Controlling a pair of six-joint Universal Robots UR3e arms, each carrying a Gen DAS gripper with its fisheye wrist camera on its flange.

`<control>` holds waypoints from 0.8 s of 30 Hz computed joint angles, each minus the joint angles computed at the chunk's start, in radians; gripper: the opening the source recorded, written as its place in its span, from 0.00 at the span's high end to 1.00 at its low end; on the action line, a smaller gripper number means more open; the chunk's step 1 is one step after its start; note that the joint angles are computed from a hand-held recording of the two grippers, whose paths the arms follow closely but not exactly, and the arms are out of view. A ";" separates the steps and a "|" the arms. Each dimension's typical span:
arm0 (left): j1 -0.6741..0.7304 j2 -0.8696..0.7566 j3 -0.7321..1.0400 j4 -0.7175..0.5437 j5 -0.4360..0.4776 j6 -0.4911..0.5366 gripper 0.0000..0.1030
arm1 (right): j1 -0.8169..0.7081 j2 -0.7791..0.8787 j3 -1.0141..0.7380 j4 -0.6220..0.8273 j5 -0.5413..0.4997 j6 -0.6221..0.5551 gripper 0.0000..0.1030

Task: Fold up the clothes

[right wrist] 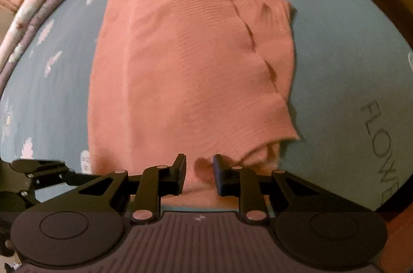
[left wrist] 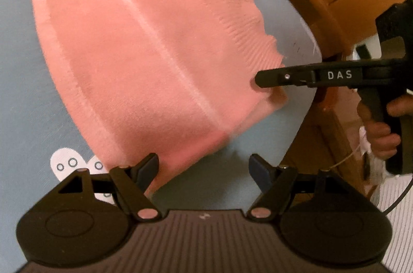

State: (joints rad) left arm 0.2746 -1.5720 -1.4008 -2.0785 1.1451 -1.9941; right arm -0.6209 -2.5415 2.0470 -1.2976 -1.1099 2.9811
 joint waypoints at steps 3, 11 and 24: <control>-0.004 0.033 -0.058 0.055 -0.001 -0.050 0.26 | 0.011 0.016 0.008 -0.026 0.049 -0.001 0.73; 0.014 0.090 -0.202 0.175 -0.034 -0.155 0.24 | -0.039 0.003 0.053 0.020 0.030 -0.052 0.73; 0.163 0.242 -0.222 0.159 -0.082 -0.053 0.22 | 0.515 0.336 -0.110 -0.400 -0.188 0.378 0.46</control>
